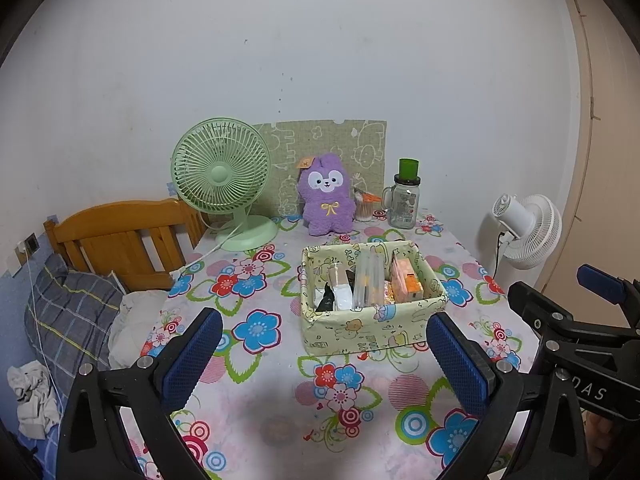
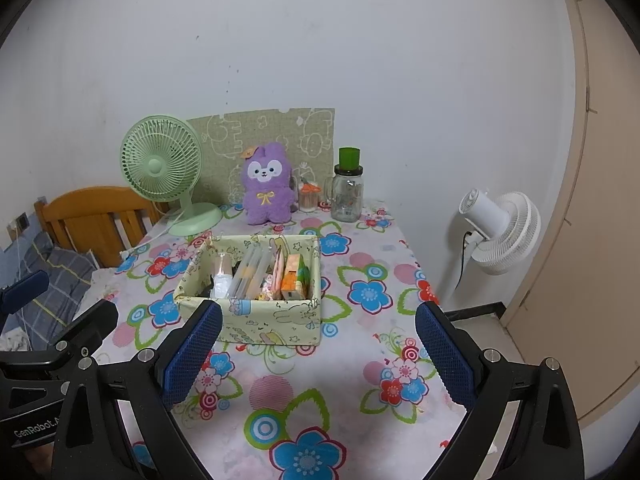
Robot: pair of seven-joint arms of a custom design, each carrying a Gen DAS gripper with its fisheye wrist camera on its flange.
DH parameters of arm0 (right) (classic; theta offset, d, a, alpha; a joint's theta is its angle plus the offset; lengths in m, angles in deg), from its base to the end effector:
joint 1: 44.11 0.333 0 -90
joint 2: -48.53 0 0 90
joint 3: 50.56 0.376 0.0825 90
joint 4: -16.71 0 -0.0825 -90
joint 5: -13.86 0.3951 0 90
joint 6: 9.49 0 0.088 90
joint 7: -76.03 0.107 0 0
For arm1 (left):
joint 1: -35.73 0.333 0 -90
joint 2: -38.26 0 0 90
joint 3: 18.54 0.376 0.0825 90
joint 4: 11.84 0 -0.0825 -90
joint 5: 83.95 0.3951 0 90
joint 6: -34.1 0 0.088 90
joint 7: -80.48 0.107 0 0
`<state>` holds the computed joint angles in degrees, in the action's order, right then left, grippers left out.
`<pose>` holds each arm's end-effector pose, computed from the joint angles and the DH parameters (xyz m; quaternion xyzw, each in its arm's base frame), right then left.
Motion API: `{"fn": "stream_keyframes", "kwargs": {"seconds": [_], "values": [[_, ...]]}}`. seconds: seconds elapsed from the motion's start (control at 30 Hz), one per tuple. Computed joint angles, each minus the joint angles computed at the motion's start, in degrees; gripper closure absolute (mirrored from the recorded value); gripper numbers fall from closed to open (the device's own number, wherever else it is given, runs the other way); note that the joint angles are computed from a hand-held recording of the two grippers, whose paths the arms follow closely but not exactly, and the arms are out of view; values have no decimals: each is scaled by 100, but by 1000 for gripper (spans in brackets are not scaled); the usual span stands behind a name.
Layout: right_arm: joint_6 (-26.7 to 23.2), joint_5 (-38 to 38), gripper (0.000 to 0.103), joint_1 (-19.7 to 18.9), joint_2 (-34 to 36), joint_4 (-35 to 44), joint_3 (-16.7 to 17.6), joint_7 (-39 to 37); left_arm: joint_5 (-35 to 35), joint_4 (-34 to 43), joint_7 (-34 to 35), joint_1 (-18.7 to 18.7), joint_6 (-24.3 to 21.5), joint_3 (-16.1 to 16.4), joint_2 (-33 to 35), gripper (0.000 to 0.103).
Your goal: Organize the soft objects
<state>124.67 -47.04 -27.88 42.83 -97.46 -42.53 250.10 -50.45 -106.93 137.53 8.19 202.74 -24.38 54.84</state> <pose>0.5275 0.2268 0.6173 -0.4737 0.7398 -0.4030 0.2567 0.5853 -0.4156 0.6079 -0.4438 0.7491 -0.4147 0.2642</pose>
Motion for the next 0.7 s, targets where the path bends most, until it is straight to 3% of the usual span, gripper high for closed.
{"fn": "stream_keyframes", "kwargs": {"seconds": [0.53,0.7], "values": [[-12,-271,4,0,47,40,-22,118,75,175,-115,-129,-13,127,123,0],[-62,-313,4,6,100,114,-32,98,-39,197,22,-58,-10,31,148,0]]}}
